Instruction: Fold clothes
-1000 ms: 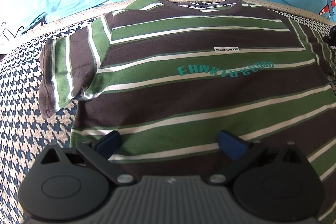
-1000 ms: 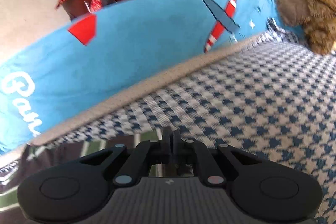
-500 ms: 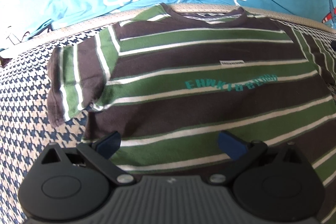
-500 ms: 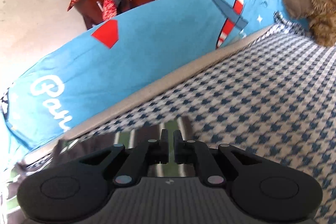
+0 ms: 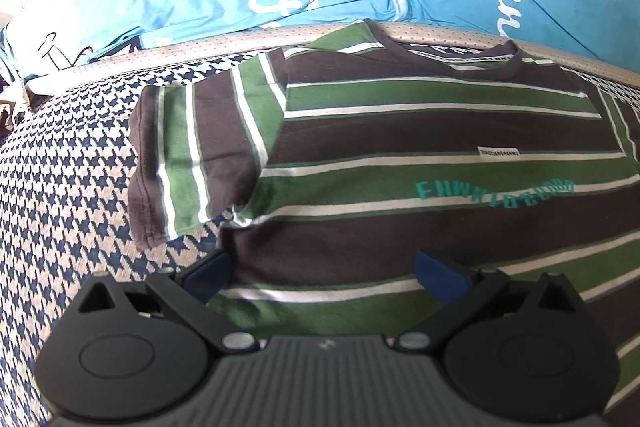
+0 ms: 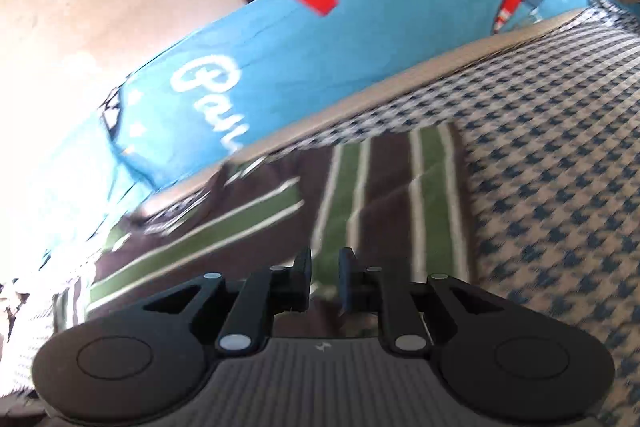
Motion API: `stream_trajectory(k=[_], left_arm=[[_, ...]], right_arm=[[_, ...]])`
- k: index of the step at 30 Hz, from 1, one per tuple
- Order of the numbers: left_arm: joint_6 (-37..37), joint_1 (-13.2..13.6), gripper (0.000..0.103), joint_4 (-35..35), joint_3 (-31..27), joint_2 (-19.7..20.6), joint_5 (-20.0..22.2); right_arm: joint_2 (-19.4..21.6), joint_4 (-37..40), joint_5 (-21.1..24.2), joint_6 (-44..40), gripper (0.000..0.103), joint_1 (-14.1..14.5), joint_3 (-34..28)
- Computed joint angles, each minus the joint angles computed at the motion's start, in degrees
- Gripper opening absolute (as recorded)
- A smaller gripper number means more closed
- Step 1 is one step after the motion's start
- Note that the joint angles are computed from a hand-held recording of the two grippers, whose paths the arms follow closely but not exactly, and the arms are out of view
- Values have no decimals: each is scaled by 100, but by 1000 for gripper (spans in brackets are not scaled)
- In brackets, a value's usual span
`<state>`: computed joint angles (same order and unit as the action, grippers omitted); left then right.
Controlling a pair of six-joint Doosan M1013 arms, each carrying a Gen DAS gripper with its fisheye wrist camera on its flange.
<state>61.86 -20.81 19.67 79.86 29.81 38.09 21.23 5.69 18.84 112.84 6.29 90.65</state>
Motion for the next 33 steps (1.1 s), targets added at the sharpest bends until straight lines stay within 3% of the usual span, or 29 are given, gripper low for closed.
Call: stream_trajectory(k=[5, 8, 11, 13, 18, 22, 25, 29, 33], left_arm=[[-185, 15, 103, 132, -54, 65, 100], [-288, 33, 103, 197, -68, 102, 177], [-738, -3, 103, 741, -62, 118, 293], [-1041, -21, 103, 1080, -69, 134, 403], [-1040, 47, 103, 883, -44, 113, 368], [-1078, 12, 103, 1068, -4, 104, 358], [-1024, 46, 103, 905, 20, 88, 291], [-779, 109, 103, 430, 38, 23, 268], [-739, -30, 103, 929, 288, -163, 21]], right_arm=[[11, 921, 351, -916, 16, 88, 16], [40, 84, 564, -208, 16, 193, -15], [108, -342, 1040, 334, 13, 199, -99], [81, -373, 1004, 465, 12, 170, -49], [43, -457, 945, 620, 6, 151, 59], [66, -844, 988, 827, 6, 220, 17], [84, -1146, 1006, 925, 9, 281, -9], [57, -927, 851, 634, 23, 272, 42], [-24, -790, 742, 516, 25, 314, 145]])
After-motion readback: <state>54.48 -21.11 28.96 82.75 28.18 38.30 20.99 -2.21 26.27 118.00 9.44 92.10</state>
